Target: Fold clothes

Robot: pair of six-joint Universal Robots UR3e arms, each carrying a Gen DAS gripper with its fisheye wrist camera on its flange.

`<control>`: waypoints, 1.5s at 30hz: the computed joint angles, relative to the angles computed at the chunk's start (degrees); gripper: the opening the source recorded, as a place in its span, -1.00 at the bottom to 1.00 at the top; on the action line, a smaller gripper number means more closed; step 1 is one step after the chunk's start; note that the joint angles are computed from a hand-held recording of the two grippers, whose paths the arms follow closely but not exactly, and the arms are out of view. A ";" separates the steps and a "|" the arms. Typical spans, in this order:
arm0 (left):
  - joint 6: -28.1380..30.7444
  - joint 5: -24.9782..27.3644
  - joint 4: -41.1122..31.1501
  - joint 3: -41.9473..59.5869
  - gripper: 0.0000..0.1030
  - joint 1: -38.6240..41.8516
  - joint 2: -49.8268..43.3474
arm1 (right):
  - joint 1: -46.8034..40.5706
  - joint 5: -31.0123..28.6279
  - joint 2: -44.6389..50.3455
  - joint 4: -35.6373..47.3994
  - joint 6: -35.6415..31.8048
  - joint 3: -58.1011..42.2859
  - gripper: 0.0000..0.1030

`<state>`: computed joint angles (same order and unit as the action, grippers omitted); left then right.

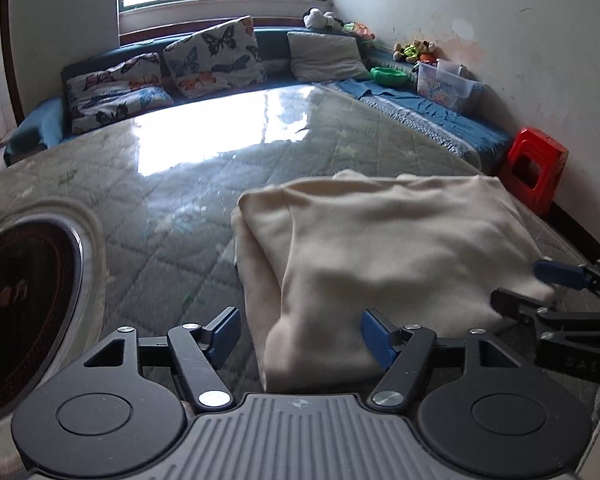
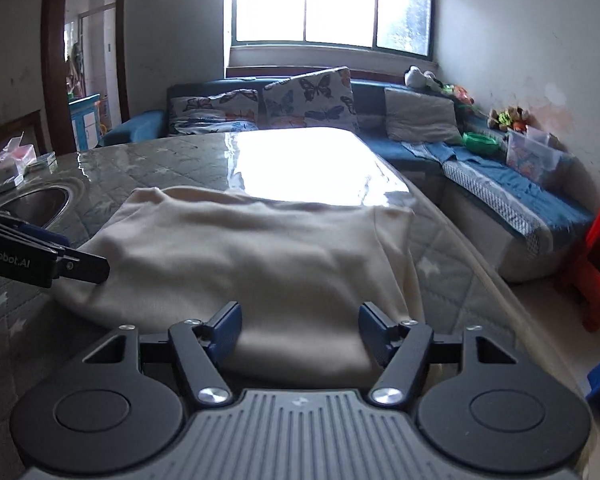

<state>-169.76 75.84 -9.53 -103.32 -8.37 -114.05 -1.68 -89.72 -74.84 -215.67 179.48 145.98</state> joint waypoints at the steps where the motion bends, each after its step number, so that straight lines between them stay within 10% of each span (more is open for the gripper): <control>1: -0.09 0.08 0.05 -0.73 0.41 0.03 0.45 | 0.26 -0.41 -0.60 0.03 0.38 0.52 0.38; 18: -0.91 2.43 4.39 -11.79 0.98 -1.05 8.12 | 6.80 -8.04 -5.71 4.47 6.20 1.63 1.00; 45: -1.16 3.72 11.78 -23.06 1.00 -0.60 14.10 | 14.94 -16.76 -5.34 8.82 10.54 -0.26 1.00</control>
